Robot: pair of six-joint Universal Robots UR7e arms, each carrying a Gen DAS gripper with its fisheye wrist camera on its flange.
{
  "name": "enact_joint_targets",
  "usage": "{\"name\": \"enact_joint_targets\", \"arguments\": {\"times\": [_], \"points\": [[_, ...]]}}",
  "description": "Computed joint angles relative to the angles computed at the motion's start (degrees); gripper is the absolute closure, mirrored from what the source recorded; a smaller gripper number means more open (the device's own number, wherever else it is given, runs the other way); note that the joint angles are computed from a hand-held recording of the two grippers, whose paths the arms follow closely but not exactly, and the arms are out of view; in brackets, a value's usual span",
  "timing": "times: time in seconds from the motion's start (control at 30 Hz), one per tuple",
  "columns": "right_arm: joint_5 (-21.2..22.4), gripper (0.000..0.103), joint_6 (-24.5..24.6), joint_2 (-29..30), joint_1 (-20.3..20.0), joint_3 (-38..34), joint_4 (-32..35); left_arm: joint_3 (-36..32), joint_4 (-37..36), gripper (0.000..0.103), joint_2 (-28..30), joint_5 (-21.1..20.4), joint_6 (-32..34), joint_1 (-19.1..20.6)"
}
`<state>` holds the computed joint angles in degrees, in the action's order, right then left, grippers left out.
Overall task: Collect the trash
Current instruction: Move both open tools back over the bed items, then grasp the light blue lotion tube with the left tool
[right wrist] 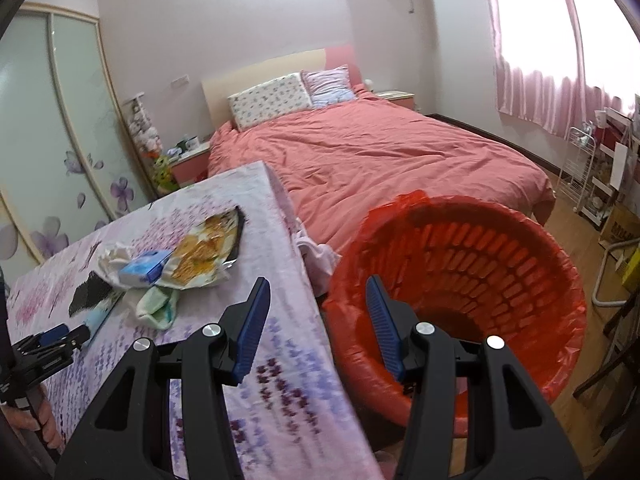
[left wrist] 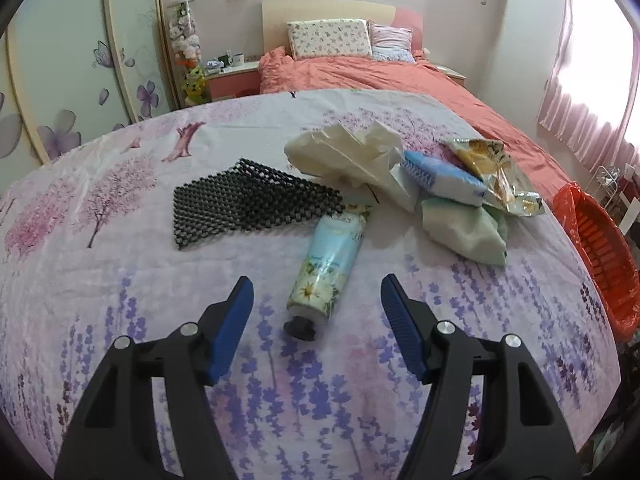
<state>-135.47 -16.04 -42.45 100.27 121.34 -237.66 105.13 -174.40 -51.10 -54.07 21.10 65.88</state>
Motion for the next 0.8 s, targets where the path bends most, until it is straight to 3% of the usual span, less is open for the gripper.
{"name": "enact_joint_targets", "arguments": {"times": [0.33,0.67,0.8], "points": [[-1.2,0.052,0.0,1.4,1.4,-1.6,1.9,-5.0,3.4,0.06,4.6,2.3,-1.9,-0.1],[-0.8,0.052,0.5,3.3,2.6,-3.7,4.7,-5.8,2.2,0.073,5.4,3.3,-1.2,-0.1],[-0.5,0.052,0.5,3.8,3.0,-4.2,5.5,-5.1,1.0,0.073,4.6,5.3,0.3,0.4]]}}
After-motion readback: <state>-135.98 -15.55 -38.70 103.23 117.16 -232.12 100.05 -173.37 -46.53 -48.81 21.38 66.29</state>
